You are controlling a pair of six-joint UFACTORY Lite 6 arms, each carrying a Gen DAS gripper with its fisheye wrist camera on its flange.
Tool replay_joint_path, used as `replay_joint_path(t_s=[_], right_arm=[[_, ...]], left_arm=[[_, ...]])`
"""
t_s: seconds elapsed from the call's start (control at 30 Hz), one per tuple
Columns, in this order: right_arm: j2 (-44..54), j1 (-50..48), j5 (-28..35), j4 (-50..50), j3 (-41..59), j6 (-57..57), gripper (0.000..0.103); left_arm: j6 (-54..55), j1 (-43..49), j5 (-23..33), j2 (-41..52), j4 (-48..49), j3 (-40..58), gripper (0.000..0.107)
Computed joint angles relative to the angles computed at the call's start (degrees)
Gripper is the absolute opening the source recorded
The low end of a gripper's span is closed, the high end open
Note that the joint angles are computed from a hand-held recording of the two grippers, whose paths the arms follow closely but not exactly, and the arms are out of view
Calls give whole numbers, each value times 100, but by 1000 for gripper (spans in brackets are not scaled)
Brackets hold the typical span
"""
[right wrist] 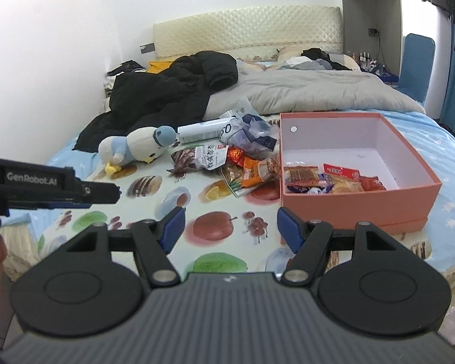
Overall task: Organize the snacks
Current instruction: 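Move both open tools back toward the snack pile, then lower both open tools onto packets in the snack pile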
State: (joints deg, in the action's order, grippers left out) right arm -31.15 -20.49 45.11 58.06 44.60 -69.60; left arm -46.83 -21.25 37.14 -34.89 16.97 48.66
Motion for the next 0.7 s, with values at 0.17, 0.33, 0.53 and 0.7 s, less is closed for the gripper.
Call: replay_joint_path(t_s=[0.17, 0.33, 0.53, 0.7], right_arm=[[191, 405, -308, -121, 130, 245, 69], [540, 933, -1053, -286, 137, 360, 69], [1534, 1616, -1946, -530, 516, 584, 69], [2507, 2183, -2558, -525, 1135, 592, 69]], left_arm=[[1173, 679, -355, 473, -880, 142, 58], [2135, 1353, -664, 1287, -1609, 447, 64], [3224, 1996, -1059, 2506, -2354, 1064, 64], [3968, 2478, -1369, 3677, -2950, 1743, 64]])
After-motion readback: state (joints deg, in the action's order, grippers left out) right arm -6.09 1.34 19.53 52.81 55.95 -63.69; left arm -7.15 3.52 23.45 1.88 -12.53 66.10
